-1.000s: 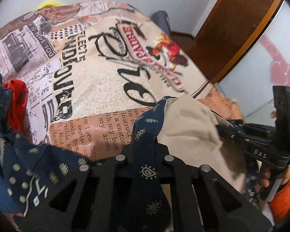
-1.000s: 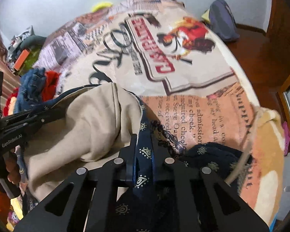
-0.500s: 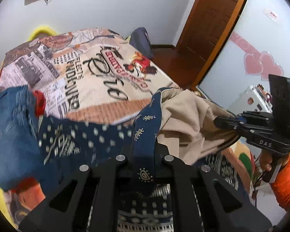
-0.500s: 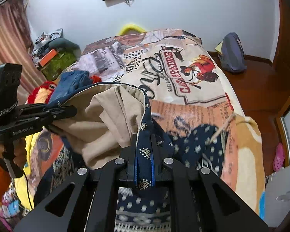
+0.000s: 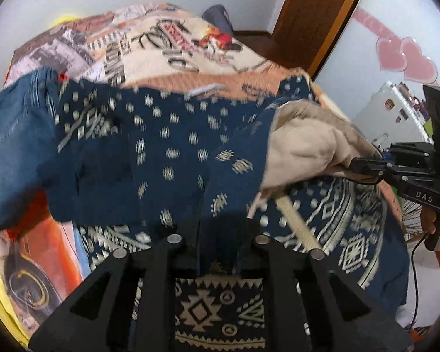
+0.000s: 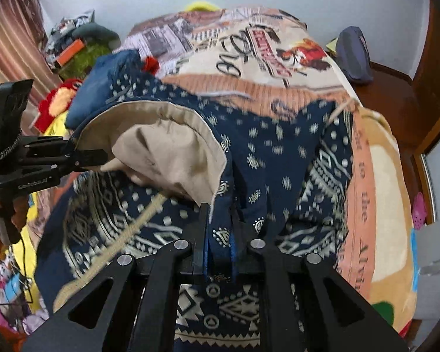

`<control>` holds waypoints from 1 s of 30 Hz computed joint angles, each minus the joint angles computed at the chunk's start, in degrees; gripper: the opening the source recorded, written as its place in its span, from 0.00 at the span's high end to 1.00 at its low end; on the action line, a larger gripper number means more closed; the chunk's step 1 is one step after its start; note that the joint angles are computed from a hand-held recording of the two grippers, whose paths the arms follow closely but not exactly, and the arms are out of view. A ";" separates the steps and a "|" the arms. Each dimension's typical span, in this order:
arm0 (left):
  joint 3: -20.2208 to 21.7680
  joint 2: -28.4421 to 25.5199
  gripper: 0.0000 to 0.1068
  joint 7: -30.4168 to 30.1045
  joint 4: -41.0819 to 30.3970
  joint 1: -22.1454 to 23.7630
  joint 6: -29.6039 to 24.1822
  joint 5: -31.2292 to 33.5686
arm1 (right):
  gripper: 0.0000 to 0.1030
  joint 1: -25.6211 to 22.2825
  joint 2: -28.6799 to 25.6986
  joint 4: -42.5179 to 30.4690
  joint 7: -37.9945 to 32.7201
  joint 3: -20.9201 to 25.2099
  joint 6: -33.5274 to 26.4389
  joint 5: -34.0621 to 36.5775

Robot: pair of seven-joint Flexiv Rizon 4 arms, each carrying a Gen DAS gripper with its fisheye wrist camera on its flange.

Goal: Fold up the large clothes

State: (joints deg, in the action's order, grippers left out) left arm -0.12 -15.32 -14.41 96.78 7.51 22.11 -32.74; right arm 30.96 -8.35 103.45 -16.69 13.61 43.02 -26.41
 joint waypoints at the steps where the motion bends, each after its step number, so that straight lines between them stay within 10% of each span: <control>1: 0.25 0.16 0.79 0.06 0.37 -0.01 0.01 0.70 | 0.87 0.05 -0.04 0.06 -0.22 0.19 -0.30 0.61; 18: 0.05 3.36 0.55 5.07 -0.96 1.14 -3.38 -8.16 | 0.84 -0.49 1.19 -2.94 0.23 -0.43 -0.24 -1.61; 30: -3.36 -6.02 0.55 -5.86 -11.31 -3.33 -2.09 -3.40 | 0.72 -3.03 -3.90 -6.74 -3.32 -1.49 2.95 6.35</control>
